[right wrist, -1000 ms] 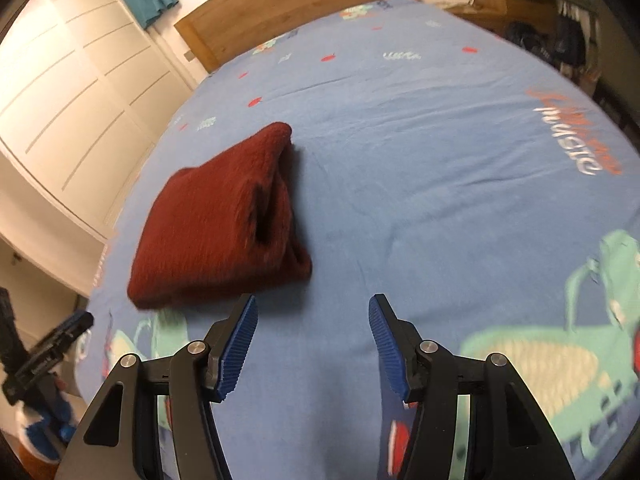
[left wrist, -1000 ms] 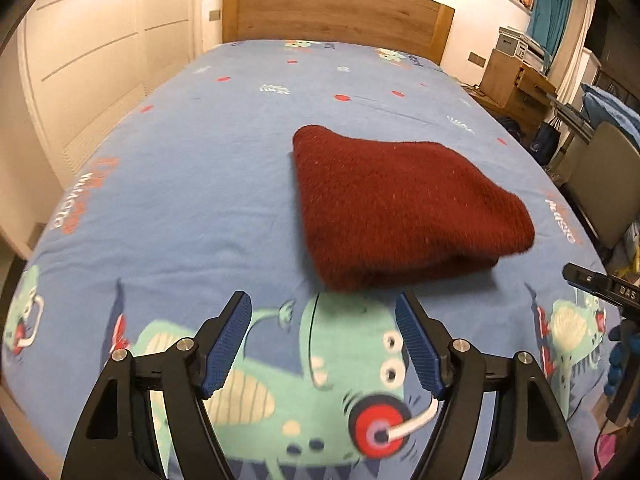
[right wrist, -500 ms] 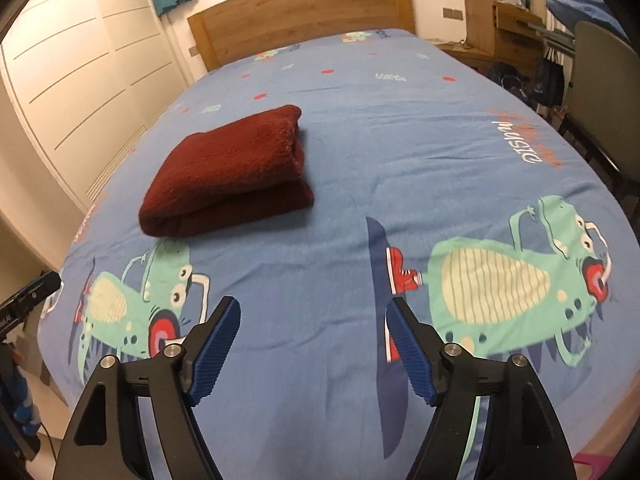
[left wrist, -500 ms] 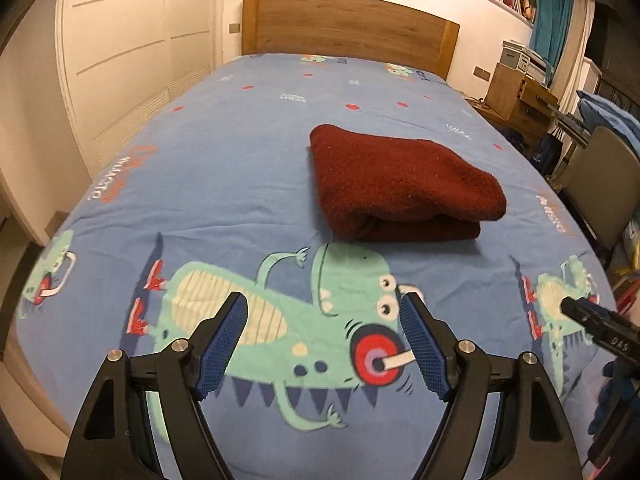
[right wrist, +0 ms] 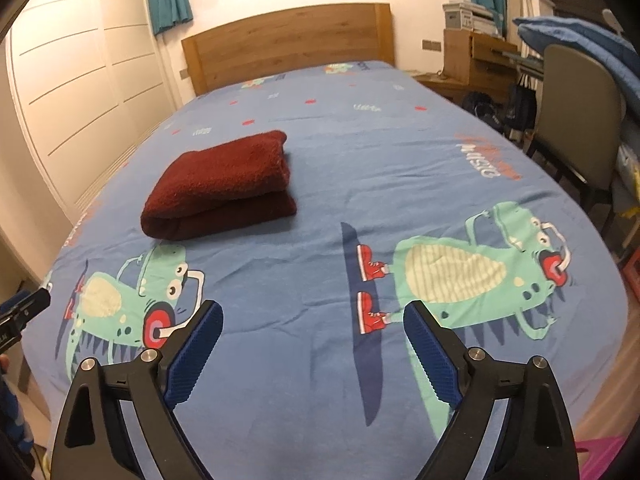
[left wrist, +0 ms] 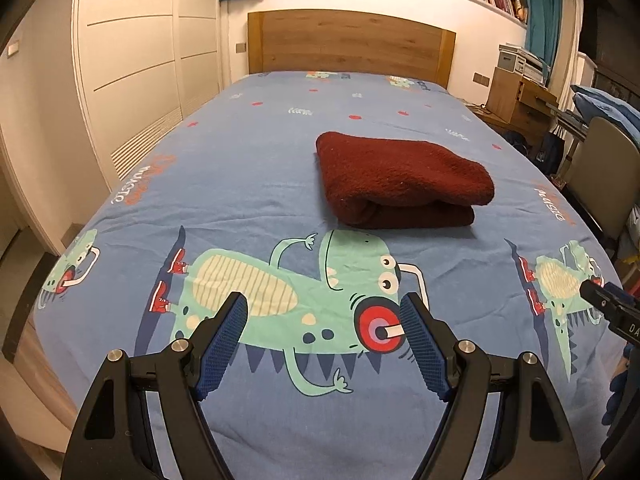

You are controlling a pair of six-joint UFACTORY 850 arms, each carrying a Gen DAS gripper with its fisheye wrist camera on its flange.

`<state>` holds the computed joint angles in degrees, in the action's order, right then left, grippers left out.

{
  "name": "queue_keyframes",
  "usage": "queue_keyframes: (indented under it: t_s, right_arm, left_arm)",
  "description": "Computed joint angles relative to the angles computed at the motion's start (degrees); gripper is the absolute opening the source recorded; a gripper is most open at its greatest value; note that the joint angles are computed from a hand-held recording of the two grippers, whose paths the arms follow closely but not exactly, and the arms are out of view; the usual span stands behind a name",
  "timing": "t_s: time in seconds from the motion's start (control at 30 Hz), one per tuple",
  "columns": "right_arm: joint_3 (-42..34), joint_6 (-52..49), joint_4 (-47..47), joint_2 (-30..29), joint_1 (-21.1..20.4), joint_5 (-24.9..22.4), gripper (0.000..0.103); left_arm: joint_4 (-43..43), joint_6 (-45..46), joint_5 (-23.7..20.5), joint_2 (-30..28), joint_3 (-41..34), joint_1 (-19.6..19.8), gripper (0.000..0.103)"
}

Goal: Fold small clothes

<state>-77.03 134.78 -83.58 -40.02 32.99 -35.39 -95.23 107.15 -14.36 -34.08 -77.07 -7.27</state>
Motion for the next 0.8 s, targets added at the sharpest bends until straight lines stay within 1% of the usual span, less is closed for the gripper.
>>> queue_keyframes:
  t_s: [0.03,0.07,0.17,0.4,0.53,0.63,0.67,0.7,0.73,0.8]
  right_arm:
    - [0.15,-0.1,0.08,0.13,0.23,-0.81,0.097]
    - [0.27,-0.19,0.15,0.23,0.38,-1.39,0.103]
    - [0.92,0.52,-0.67,0.62,1.17,-3.54,0.103]
    - [2.09,0.94,-1.23,1.17,2.36,-6.65,0.103]
    - [2.6,1.13,-1.16,1.5,2.84,-8.4,0.103]
    - [3.16,1.53,-1.32,1.9,3.21,-9.76,0.103]
    - [3.4,1.81,-1.47,2.07,3.32,-10.12,0.103]
    - [3.61,2.09,-1.62,2.22,3.38,-10.35,0.103]
    - [3.84,2.36,-1.76,2.38,3.44,-10.52,0.103]
    - [4.23,2.81,-1.85,2.62,3.5,-10.93,0.103]
  left_arm:
    - [-1.27,1.49,0.1,0.14,0.29,-0.08,0.074]
    - [-2.52,2.98,0.15,0.19,0.49,-0.14,0.074]
    - [-6.94,7.7,0.12,0.86,1.67,-0.46,0.074]
    - [-13.89,15.12,-0.17,1.6,3.27,-1.18,0.074]
    - [-15.74,16.52,-1.09,1.76,3.67,-1.36,0.074]
    - [-16.23,16.41,-0.99,1.69,3.65,-1.57,0.075]
    - [-17.11,17.1,-0.87,1.72,3.72,-1.68,0.076]
    - [-18.57,18.51,-0.91,1.78,3.91,-1.72,0.083]
    - [-20.66,20.59,-1.07,1.86,4.12,-1.73,0.087]
    - [-24.23,24.37,-1.33,2.02,4.56,-1.8,0.089]
